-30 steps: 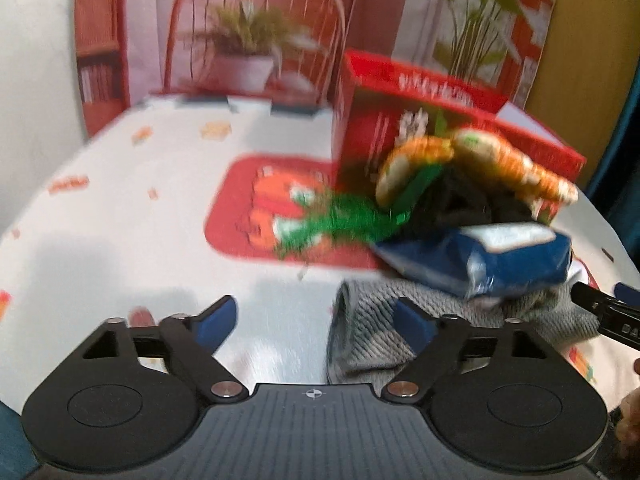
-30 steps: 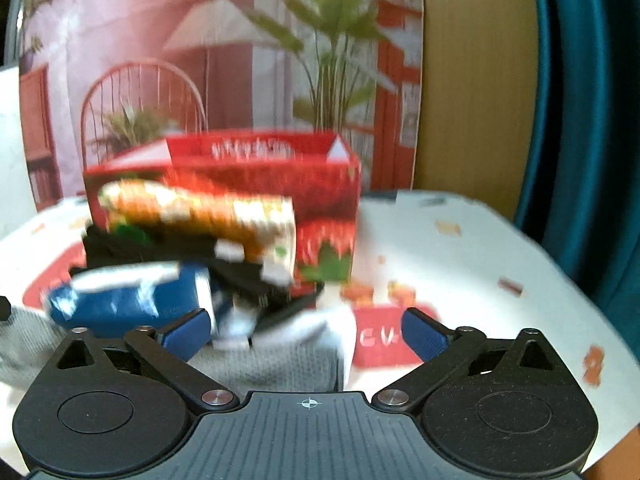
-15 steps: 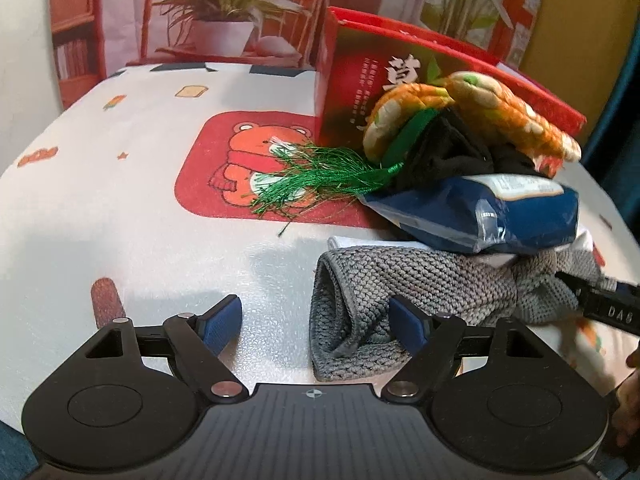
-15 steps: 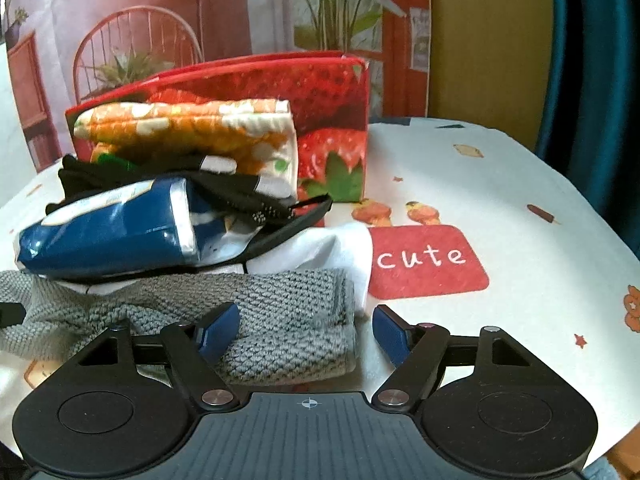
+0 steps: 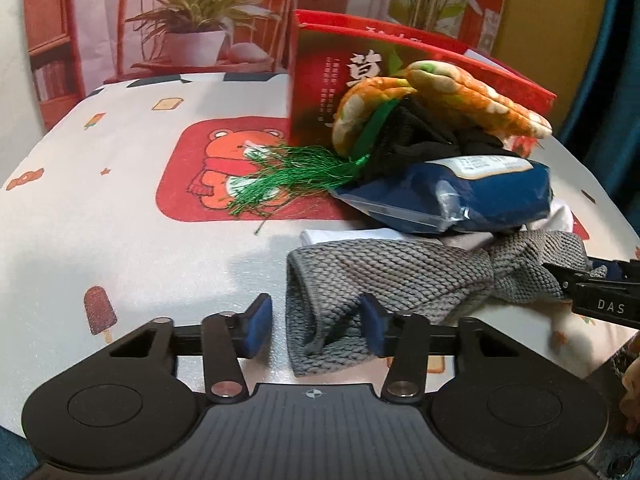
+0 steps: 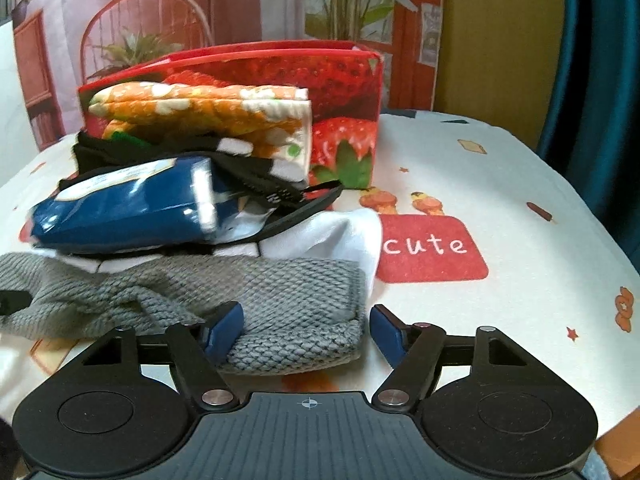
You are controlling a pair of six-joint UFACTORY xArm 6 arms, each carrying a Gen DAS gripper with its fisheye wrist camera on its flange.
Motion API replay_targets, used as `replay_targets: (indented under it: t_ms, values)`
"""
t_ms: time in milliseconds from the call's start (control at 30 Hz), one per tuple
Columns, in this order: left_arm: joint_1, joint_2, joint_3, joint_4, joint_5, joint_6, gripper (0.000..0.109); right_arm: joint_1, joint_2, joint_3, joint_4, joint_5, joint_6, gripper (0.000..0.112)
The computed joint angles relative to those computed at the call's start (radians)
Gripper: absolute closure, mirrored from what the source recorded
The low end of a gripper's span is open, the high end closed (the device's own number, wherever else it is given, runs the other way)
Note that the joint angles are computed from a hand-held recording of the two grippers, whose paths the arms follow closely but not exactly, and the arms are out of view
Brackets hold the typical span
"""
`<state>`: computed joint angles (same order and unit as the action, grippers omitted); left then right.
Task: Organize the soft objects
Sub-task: 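Close the left tool on the grey knit towel, then carry the grey towel into the red box and open the left tool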
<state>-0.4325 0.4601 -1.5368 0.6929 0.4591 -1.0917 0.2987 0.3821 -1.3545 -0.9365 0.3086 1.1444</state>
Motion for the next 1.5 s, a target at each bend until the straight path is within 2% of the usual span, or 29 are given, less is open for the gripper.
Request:
replay_targets:
  t_ms: [167, 400, 467, 533, 567, 600, 633, 767, 800, 1000, 1100, 1233, 1300, 1500]
  values:
    - [0.005, -0.006, 0.014, -0.025, -0.012, -0.002, 0.058, 0.000, -0.012, 0.017, 0.014, -0.024, -0.020, 0.055]
    - [0.012, -0.010, 0.032, 0.016, -0.043, -0.054, 0.056, -0.023, -0.010, 0.034, 0.052, -0.082, -0.024, 0.055]
    - [0.015, -0.012, 0.037, 0.007, -0.057, -0.045, 0.059, -0.032, -0.010, 0.040, 0.059, -0.105, -0.016, 0.055]
    - [0.022, -0.018, 0.056, -0.025, -0.104, -0.018, 0.076, -0.036, -0.014, 0.049, 0.060, -0.120, -0.001, 0.057]
    - [0.019, -0.022, 0.058, -0.011, -0.102, -0.024, 0.080, -0.037, -0.016, 0.051, 0.056, -0.119, 0.007, 0.063]
    - [0.017, -0.023, 0.057, 0.002, -0.101, -0.023, 0.089, -0.038, -0.021, 0.054, 0.045, -0.115, 0.022, 0.067]
    - [0.013, -0.026, 0.055, 0.018, -0.092, -0.024, 0.096, -0.040, -0.025, 0.058, 0.043, -0.120, 0.029, 0.076]
    - [0.009, -0.046, 0.067, 0.083, -0.092, -0.065, 0.097, -0.053, -0.045, 0.089, 0.063, -0.178, 0.036, 0.103]
    - [0.011, -0.053, 0.074, 0.098, -0.098, -0.079, 0.097, -0.054, -0.051, 0.091, 0.022, -0.182, 0.076, 0.103]
    - [0.024, -0.086, 0.103, 0.198, -0.137, -0.192, 0.097, -0.052, -0.095, 0.063, -0.463, -0.183, 0.488, 0.104]
    - [0.017, -0.103, 0.107, 0.273, -0.142, -0.234, 0.097, -0.042, -0.111, 0.049, -0.605, -0.169, 0.610, 0.104]
    - [0.011, -0.124, 0.123, 0.308, -0.188, -0.220, 0.097, -0.033, -0.152, 0.059, -0.719, -0.154, 0.724, 0.105]
    - [0.015, -0.126, 0.128, 0.312, -0.208, -0.228, 0.097, -0.028, -0.173, 0.074, -0.723, -0.140, 0.723, 0.105]
    - [0.030, -0.142, 0.123, 0.425, -0.218, -0.378, 0.097, -0.025, -0.207, 0.077, -0.791, -0.122, 0.793, 0.105]
